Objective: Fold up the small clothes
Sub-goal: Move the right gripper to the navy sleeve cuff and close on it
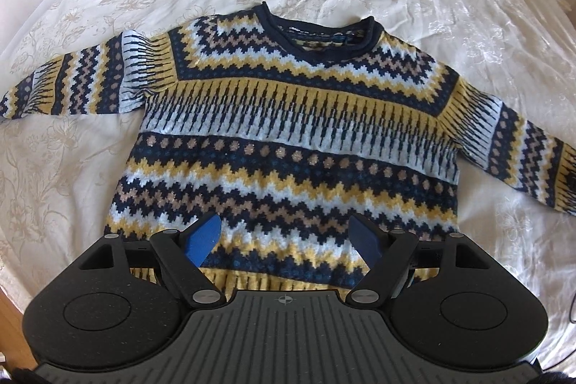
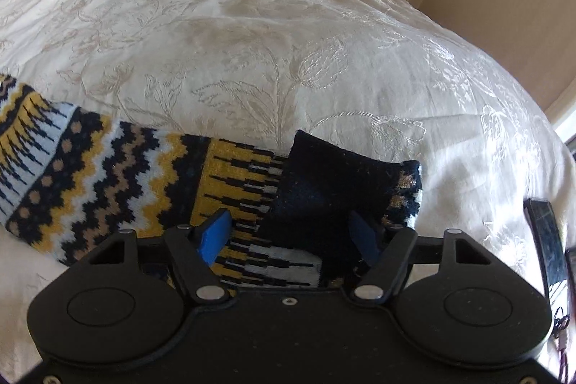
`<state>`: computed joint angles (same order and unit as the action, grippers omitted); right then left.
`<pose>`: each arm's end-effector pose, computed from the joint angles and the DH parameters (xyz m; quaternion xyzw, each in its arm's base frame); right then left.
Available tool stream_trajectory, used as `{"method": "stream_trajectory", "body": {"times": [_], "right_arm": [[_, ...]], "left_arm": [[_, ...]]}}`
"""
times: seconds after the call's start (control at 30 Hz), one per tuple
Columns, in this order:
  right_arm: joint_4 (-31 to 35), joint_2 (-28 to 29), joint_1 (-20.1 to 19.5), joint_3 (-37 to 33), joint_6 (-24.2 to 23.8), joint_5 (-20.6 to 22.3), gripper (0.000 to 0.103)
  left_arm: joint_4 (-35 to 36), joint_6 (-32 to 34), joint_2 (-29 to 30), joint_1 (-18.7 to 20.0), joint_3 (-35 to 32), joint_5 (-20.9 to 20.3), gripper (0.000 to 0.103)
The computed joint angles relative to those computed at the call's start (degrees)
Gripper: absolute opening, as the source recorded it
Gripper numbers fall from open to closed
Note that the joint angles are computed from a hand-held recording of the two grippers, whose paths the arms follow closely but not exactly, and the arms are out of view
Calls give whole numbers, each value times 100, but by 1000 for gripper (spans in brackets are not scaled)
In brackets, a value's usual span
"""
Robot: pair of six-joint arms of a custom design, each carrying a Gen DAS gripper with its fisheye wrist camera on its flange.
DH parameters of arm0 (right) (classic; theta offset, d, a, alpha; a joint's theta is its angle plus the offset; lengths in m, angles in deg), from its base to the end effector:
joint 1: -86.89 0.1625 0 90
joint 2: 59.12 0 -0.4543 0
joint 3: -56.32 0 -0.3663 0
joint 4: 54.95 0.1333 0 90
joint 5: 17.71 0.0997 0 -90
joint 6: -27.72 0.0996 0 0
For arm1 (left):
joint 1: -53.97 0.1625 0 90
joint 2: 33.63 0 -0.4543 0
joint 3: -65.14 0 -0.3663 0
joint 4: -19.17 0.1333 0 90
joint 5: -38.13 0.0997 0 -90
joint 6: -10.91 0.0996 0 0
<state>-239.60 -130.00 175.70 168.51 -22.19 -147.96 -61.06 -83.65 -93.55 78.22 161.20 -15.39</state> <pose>0.0576 -0.5458 0.3845 0.2054 -0.8280 0.2476 0.4592 -0.4091 -0.3954 0.2123 -0.0993 0.8774 -0.2206 0.4142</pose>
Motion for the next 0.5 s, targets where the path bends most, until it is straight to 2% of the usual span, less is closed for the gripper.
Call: {"method": "stream_trajectory", "body": {"times": [0.07,0.13,0.17,0.23,0.3,0.37,0.5], "right_arm": [[-422,41,-13,112,-464,22,62],[-446,-30,-56,141,-513,142,58],[-316,-108,-92,140,-401,260,56],[-49,-253,-147,103,-105,431,44],[407,-439,-192,21,334,601,24],[813,-560,-200,-80,791,724,18],[1213,-728,-77,-165,1343,838,17]], "left_arm": [[1,34,45,10,-41,-8,77],[8,78,79,12,-73,-5,77],[6,89,89,11,-77,0,77],[-41,127,76,17,-50,-3,77],[-113,191,46,32,-1,-14,77],[-177,265,6,45,58,1,77],[-335,460,-145,71,234,101,77]]}}
